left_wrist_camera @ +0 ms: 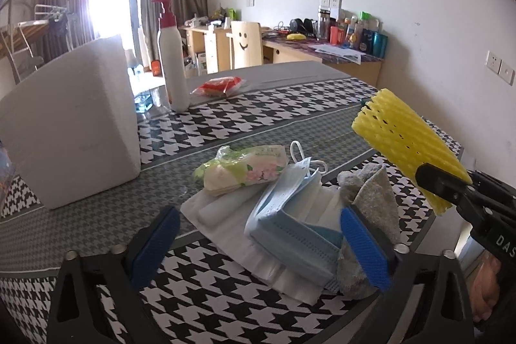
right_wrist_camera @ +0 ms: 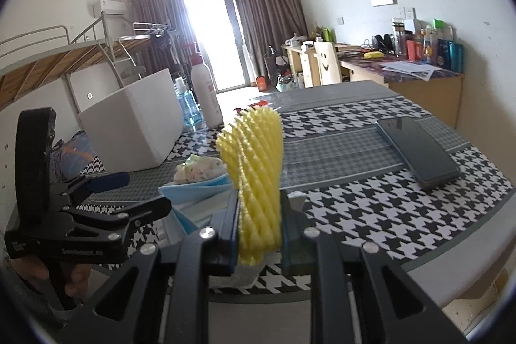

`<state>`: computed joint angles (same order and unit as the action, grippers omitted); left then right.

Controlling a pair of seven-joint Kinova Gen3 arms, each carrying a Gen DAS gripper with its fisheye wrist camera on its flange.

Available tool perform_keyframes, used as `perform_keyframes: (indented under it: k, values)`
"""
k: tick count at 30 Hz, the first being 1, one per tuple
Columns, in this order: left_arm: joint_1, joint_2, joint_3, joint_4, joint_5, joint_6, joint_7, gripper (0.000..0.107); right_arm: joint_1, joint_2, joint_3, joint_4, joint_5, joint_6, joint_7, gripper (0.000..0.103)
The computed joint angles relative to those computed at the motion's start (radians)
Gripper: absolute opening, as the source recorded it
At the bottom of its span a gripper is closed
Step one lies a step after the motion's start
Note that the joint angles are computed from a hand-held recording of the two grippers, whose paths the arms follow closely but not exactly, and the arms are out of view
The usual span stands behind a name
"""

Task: Organize soft objects
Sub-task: 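Grasp the blue face mask with the left gripper while the right gripper holds the yellow sleeve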

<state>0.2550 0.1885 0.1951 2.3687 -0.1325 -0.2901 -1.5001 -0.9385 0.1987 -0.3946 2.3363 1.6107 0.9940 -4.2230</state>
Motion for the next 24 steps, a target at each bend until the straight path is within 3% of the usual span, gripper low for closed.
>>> perform_keyframes:
  k: [9,12,17,19,24]
  values:
    - [-0.100,0.032,0.123,-0.063,-0.118,0.115,0.083,0.058,-0.004,0.004,-0.002,0.008,0.000,0.004,-0.007,0.024]
    - [-0.058,0.039,0.086,-0.080,-0.087,0.140,0.066,0.046,-0.004,0.005,-0.003,0.010,0.002,0.005,-0.008,0.024]
    - [-0.061,0.038,0.091,-0.078,-0.061,0.150,0.045,0.040,-0.006,0.004,-0.004,0.013,0.004,0.010,-0.009,0.024]
    - [-0.046,0.036,0.076,-0.079,-0.044,0.158,0.034,0.033,-0.005,0.003,-0.005,0.013,0.004,0.008,-0.006,0.024]
    - [-0.102,0.028,0.134,-0.078,-0.051,0.181,0.031,0.023,-0.008,0.002,-0.006,0.012,0.002,0.013,-0.004,0.024]
